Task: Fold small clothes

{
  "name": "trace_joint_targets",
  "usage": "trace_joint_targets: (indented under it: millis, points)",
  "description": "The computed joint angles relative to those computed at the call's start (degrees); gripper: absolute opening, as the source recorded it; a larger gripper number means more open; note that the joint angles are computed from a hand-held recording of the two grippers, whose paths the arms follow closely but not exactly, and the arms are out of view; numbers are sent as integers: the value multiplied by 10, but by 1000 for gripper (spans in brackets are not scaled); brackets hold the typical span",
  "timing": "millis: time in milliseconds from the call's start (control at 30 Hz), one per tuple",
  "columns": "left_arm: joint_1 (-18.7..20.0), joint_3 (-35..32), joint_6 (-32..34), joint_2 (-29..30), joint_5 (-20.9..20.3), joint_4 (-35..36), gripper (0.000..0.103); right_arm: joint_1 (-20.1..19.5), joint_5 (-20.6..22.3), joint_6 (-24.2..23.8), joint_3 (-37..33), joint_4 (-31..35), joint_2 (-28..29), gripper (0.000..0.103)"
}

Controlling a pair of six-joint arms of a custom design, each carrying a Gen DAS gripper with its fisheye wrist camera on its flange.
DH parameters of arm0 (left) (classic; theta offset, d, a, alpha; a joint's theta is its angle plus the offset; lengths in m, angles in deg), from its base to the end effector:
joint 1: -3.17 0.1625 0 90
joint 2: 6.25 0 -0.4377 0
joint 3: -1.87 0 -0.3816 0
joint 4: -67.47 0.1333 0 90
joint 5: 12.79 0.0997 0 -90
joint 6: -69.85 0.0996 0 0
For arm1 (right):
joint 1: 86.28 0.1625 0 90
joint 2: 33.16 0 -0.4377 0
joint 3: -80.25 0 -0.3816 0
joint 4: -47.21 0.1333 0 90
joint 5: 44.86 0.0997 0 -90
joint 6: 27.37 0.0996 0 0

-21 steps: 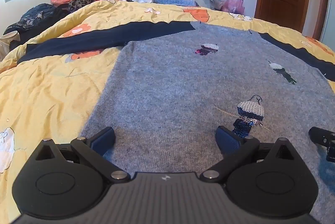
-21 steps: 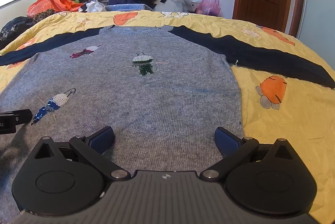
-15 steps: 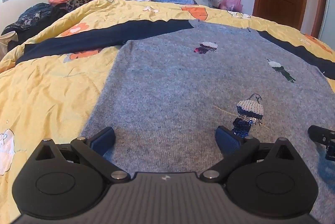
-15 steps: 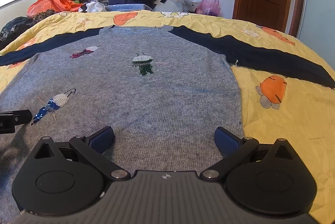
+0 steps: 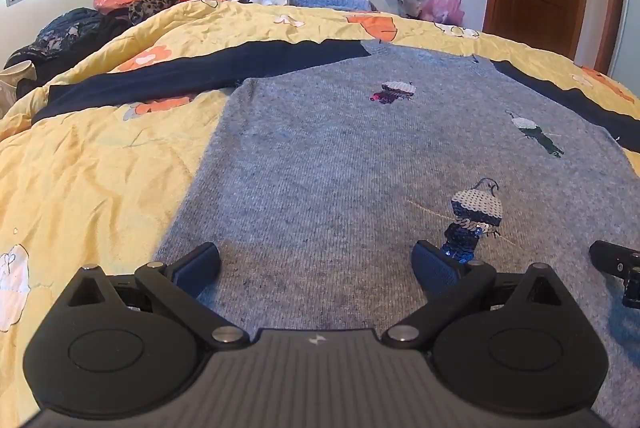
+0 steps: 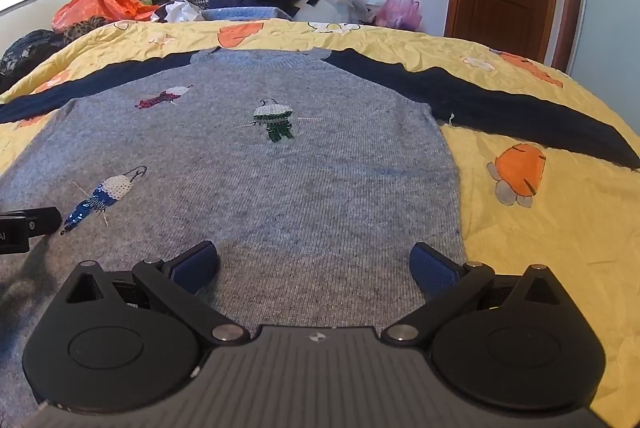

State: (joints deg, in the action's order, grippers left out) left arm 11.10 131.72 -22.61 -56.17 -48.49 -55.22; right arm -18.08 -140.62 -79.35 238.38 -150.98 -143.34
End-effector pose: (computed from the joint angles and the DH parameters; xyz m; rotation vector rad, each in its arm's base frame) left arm -0.3404 -0.2637 0.0090 0.2770 2.1195 -1.0249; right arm 0.0253 -0.2687 0.3273 0.5231 -2.1928 0.9775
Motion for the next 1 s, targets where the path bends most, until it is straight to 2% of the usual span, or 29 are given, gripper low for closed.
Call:
trace_joint_targets:
  millis: [33,1000]
  points:
    - [0,0,0,0,0,0,103,6,-6,2,-1,-18,19,103]
    - [-3,-2,-5,1,0,7,103,7,-6,3,-1,-19,19,103]
